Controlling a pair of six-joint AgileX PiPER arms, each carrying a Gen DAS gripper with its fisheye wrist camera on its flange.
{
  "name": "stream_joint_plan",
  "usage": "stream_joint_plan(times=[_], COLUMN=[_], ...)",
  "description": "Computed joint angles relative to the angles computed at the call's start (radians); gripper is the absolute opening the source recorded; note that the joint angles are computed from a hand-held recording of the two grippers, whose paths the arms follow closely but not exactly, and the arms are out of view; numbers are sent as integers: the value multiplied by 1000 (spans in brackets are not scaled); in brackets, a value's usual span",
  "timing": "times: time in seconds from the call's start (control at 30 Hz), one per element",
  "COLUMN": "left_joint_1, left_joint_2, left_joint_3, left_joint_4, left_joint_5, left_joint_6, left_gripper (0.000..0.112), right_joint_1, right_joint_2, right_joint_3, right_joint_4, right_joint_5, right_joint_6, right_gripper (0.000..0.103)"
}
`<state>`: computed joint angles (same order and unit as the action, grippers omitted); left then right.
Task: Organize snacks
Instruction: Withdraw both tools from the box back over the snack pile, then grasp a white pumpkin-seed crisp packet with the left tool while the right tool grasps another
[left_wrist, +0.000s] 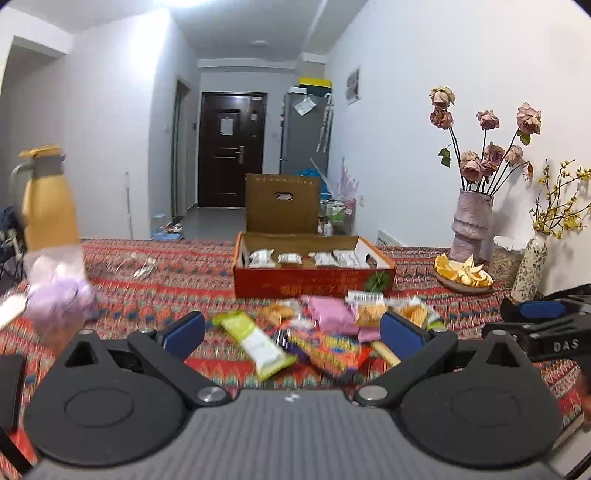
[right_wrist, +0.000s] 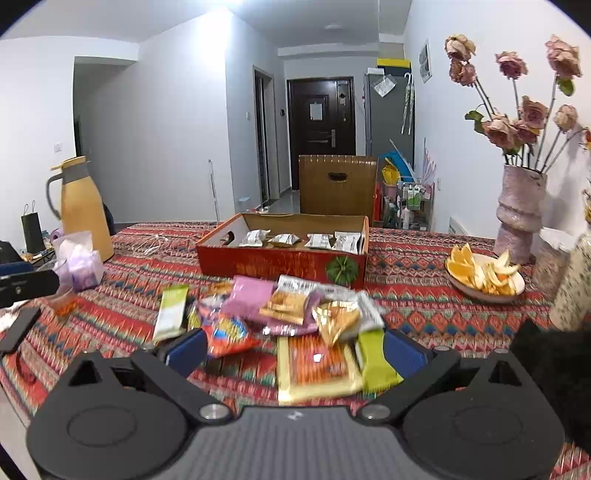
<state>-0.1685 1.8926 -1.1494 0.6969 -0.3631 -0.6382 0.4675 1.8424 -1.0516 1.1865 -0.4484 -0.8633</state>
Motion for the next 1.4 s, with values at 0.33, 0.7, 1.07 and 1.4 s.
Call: stream_joint_plan(times=[0.33,0.7,1.07,1.4], left_joint_1=[1,-10,-44,-79], left_joint_2=[-22,19,95,232], left_joint_3=[383,422,258,-59], left_joint_4=[-460,-490,-485,-384], left_joint_5=[-298,-342,-222,-20], left_joint_6=[497,527,497,383], left_gripper=[103,103,103,103], right_joint_1=[307,363,245,65], right_joint_2=[105,150,142,198], right_joint_3=[243,306,264,99], right_joint_4=[-28,-42,-132,-206], right_joint_5=[-397,-423,-352,-203], right_joint_6=[258,399,391,331], right_gripper=[102,102,102,102])
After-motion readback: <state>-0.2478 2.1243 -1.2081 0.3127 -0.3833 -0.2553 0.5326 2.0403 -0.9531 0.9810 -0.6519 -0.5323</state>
